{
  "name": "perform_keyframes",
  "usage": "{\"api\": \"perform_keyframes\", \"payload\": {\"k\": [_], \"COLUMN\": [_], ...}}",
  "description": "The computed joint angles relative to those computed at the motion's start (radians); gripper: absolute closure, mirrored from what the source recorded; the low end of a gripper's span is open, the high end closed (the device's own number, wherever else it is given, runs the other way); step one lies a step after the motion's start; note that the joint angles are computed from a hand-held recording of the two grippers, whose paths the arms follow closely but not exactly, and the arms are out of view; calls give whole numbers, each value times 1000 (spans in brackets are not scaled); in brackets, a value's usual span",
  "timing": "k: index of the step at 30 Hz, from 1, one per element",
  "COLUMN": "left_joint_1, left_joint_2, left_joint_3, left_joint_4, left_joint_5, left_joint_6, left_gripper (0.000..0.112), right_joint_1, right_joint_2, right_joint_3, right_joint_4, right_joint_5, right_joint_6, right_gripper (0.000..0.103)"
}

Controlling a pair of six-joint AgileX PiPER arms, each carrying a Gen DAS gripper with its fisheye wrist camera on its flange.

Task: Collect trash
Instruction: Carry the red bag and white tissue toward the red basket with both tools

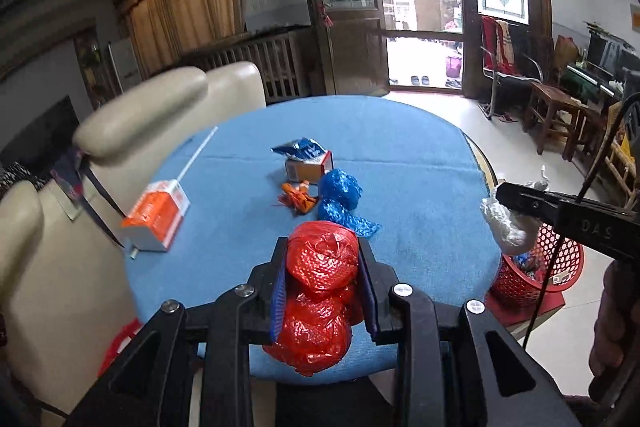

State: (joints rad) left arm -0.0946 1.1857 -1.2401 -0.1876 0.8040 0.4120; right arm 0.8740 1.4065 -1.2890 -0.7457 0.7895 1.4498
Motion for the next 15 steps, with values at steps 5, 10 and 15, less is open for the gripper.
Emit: {"api": "perform_keyframes", "payload": {"k": [5,10,15], "left_joint_1": [-46,-108,-205], "left_joint_2": [-43,-72,-96], "left_joint_3": [8,14,25], "left_joint_4": [71,151,273], "left_joint_5": [-4,-11,-18], "left_joint_6": [-63,-139,-258], "left_gripper": [79,79,79], "right_joint_1": [60,108,154], "right_joint_2": [-45,-99,-153], "right_joint_3": [34,95,162], "right_joint_4": [-80,-143,-200], "right_joint_5": [40,69,100], "right_joint_6": [88,187,295], "right_gripper": [83,83,83]}}
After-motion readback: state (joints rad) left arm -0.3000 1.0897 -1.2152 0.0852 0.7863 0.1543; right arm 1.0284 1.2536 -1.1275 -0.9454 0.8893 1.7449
